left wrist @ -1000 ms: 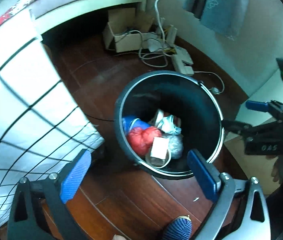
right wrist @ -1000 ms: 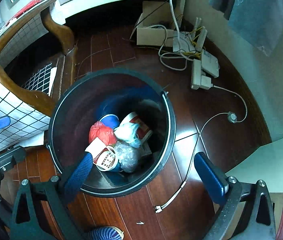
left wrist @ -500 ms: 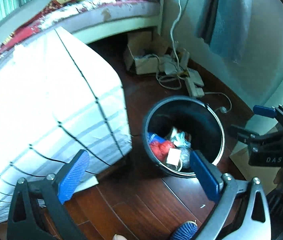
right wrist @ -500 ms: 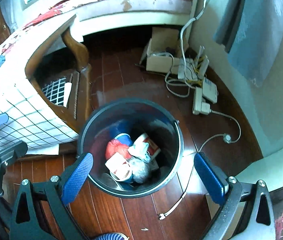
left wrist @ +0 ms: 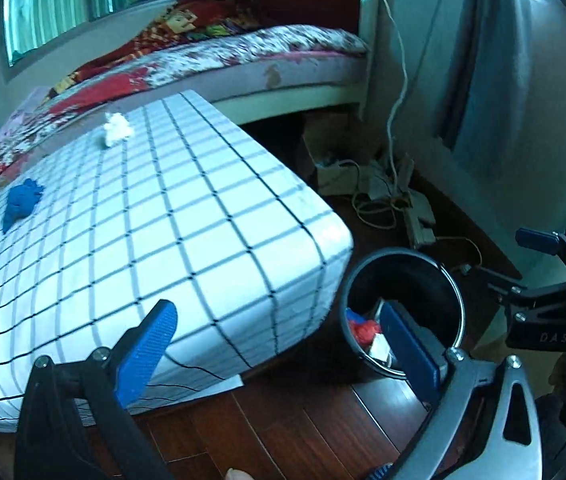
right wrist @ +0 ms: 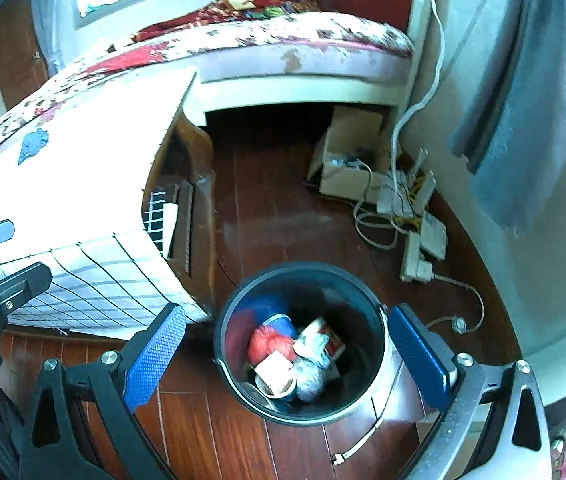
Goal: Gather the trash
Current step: 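Move both tools back over the table toward the blue glove and tissue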
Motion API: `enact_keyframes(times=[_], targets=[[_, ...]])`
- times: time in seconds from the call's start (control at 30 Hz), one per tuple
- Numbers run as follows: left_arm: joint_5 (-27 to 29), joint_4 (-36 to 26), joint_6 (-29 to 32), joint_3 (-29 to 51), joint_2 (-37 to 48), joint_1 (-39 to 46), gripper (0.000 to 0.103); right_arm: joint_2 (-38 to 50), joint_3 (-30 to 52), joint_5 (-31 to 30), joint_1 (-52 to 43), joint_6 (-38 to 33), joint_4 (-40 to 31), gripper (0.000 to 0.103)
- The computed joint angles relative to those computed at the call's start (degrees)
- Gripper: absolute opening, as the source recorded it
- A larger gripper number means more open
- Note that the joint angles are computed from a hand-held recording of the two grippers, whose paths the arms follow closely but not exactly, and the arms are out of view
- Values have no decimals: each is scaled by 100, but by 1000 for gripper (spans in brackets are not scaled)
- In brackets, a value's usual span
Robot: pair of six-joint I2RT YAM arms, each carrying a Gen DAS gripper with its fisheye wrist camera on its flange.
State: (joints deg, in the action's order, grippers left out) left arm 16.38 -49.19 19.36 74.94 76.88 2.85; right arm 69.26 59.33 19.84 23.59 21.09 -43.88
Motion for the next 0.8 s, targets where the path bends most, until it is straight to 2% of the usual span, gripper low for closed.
enact_keyframes(times=[0.17, 0.53, 0.7, 0.8], targets=[[231, -10, 145, 219, 145, 577, 102, 575, 767, 277, 525, 55, -85, 102], [658, -66, 503, 848, 744, 1930, 102, 1969, 2239, 324, 1235, -91, -31, 102], [727, -71, 595, 1279, 1195, 2440, 102, 2755, 3106, 299, 1548, -245, -89, 102], [708, -108, 629, 1658, 1567, 2677, 102, 3444, 3993, 133, 1603, -368, -276, 102]])
